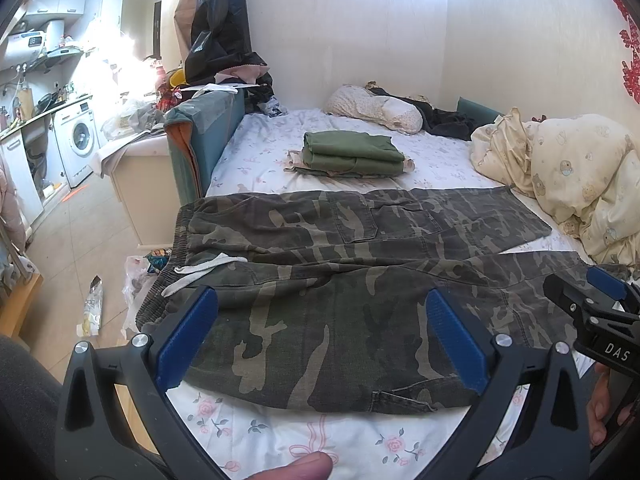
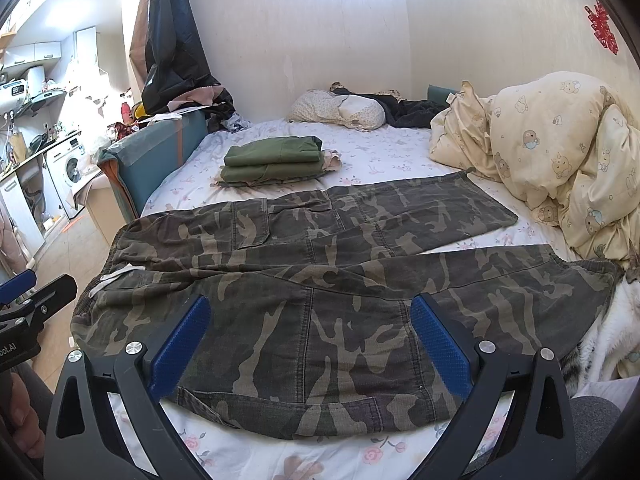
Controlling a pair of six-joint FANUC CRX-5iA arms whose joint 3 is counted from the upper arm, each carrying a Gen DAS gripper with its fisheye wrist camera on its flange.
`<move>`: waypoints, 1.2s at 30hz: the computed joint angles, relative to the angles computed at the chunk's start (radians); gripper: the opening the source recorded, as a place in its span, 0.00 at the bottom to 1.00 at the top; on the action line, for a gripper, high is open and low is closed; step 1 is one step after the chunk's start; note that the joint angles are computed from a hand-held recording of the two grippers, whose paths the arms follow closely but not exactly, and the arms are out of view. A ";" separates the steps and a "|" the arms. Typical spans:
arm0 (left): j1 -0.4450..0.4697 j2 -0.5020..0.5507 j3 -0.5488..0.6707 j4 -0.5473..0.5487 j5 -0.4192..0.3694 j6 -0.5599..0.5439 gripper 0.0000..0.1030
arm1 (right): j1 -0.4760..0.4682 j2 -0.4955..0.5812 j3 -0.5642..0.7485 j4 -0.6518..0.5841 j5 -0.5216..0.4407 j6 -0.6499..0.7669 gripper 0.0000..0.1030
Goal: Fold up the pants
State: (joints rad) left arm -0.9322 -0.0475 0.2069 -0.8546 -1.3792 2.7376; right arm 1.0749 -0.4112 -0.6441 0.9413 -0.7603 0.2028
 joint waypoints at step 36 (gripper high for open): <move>-0.003 0.001 0.001 -0.003 -0.001 0.002 1.00 | 0.000 0.002 -0.003 0.003 0.001 0.003 0.99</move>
